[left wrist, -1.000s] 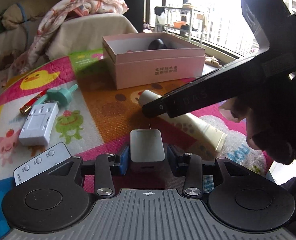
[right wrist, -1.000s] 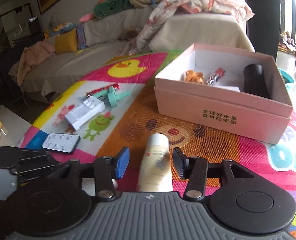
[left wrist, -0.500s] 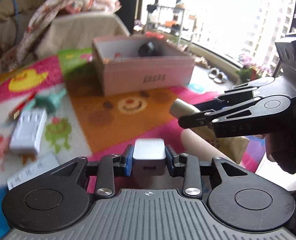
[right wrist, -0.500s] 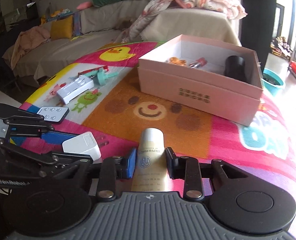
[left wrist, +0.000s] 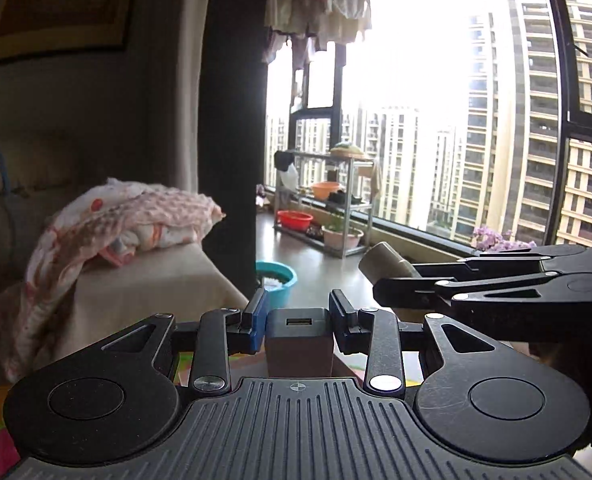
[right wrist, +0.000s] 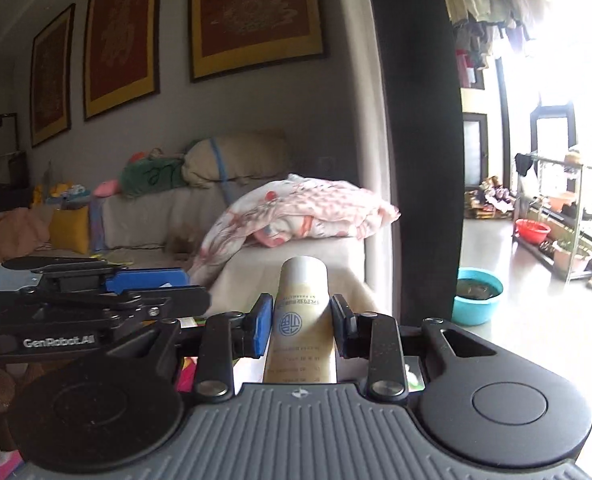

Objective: Organize rigid objects

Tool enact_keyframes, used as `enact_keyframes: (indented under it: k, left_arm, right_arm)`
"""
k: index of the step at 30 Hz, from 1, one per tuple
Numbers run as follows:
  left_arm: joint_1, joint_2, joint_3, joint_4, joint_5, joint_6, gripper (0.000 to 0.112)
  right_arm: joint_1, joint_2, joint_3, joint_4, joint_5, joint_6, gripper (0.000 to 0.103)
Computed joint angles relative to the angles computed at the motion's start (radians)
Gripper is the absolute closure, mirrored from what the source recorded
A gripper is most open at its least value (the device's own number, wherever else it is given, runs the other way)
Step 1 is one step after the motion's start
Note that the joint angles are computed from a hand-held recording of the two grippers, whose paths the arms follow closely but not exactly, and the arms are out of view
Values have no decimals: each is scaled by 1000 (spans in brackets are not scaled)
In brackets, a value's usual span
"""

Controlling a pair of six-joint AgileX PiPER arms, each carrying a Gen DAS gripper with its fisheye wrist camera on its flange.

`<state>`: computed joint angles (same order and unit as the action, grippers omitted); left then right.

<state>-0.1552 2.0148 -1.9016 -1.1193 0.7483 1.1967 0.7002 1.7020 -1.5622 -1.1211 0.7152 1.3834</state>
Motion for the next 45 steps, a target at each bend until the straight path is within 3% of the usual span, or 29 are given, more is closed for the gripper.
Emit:
enact_keyframes:
  k: [4,5,7,9,11,12,15,18,23,27,33,38,45]
  left_arm:
    - [-9,168,-195,129,76,-230,75]
    - [-9,227,-290,194,137,-309,75]
    - [-9,298,-360,272,163,-379,75]
    - [12,281,-270,241,117,-296,75]
    - [49,233,-139,144,75,-165,75]
    - [83,204,-82,90,85,-107,75]
    - [161,115,96,-5,84,23,75]
    - [236,34,252,-36,66,98,75]
    - [370,-64,443,-60,72,198,75]
    - [464,-116,546,-68,77,255,75]
    - [562,-134,605,-9,137,215,76]
    - [571,-128,632,20,148,212,76]
    - [561,-119,648,30,141,209,76]
  right_arm:
    - [-70,113,-104,115,-10,-121,73]
    - [-85,144,-140,160,-8,-170,72]
    - [-128,186,-177,299,-51,-322,72]
    - [-142,230,-218,359,-16,-362,56]
    - [-129,224,-175,303,1,-258,43]
    - [-119,202,-123,265,-11,-185,41]
    - [-73,128,43,167,-43,-31,41]
    - [1,97,141,79,-19,59,39]
    - [117,114,182,11,55,59,39]
    - [138,88,223,61,16,76,39]
    - [164,63,282,-29,60,206,40]
    - [99,80,249,30,-18,147,40]
    - [46,141,164,62,-53,81,39]
